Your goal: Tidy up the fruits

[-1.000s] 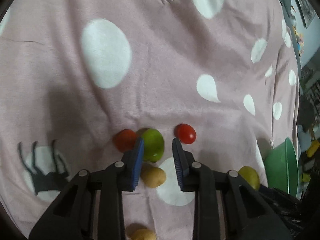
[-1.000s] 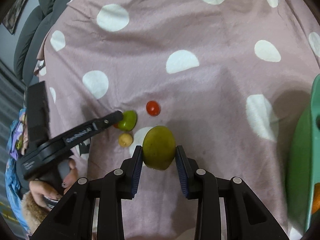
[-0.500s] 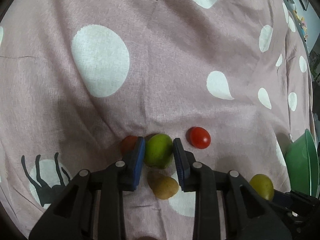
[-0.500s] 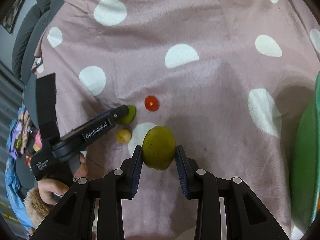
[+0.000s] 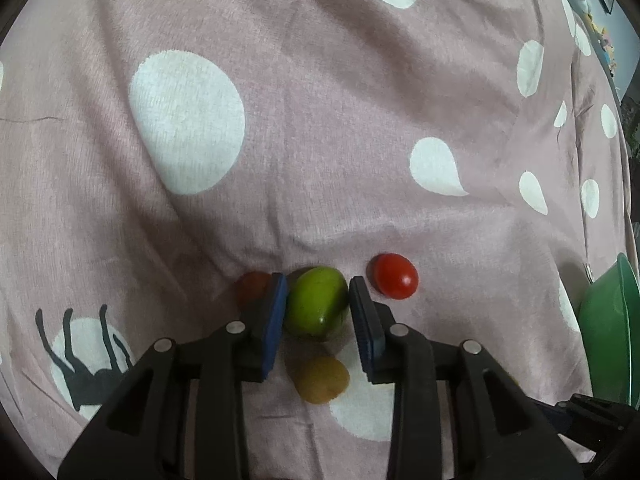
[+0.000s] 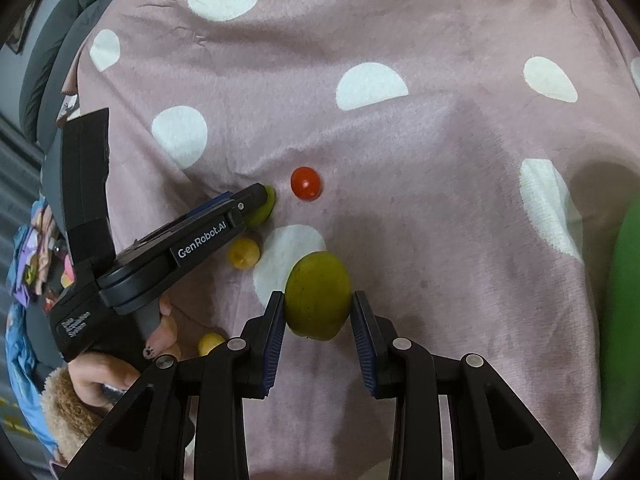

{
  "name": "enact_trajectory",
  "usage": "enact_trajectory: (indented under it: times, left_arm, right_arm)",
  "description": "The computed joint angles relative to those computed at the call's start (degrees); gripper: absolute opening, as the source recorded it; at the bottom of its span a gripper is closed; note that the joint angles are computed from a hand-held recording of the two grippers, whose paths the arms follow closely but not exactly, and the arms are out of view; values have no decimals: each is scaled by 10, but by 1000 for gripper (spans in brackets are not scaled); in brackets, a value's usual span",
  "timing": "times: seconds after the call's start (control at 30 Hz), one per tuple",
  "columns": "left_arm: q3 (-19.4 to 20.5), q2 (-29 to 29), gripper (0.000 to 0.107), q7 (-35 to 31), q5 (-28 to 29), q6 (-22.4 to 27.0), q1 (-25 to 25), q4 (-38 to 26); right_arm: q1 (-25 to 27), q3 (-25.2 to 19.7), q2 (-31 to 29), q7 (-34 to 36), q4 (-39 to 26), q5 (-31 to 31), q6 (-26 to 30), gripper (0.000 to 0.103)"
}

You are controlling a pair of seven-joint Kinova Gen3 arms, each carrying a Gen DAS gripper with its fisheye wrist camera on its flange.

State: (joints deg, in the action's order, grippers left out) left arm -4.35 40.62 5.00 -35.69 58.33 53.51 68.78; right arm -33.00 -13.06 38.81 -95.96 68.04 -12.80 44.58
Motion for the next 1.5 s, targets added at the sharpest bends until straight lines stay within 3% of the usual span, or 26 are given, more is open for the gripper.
enact_trajectory:
  times: [0.1,0.33,0.5,0.7,0.9,1.03,1.17,1.27,1.5]
  left_arm:
    - [8,8,31,-25,8,14,-4,-18]
    - [27,2,33,-54,43,-8,-37,-10]
    - [-5,37,32,-64,35,31,-8,-50]
    - [-12,7,32,-7,31,-26,-8,3]
    - [-9,-8,32,10,17,16,13,-20]
    - [-7,-11,32,32,-20,78,53,-52]
    - [-10,-24,32,93,-64,128,109,-50]
    - [-13,-43,32,154,-82,137,145,-12]
    - [27,-18,32,226,-98,213,183,-35]
  right_arm:
    - [-5,5,5,-7,-8,4,3,34]
    - [-15,13,23,-22,-35,14,20,34]
    - [-17,8,28,-21,-42,13,23,34]
    - [-23,15,28,-28,-41,22,18,34]
    - [-29,19,14,-38,-21,32,-8,34]
    - [-32,20,-6,-42,1,42,-32,35]
    - [-26,12,-29,-34,30,43,-59,35]
    - [-23,9,-48,-26,56,46,-83,35]
    - [-18,2,-78,-17,108,44,-110,35]
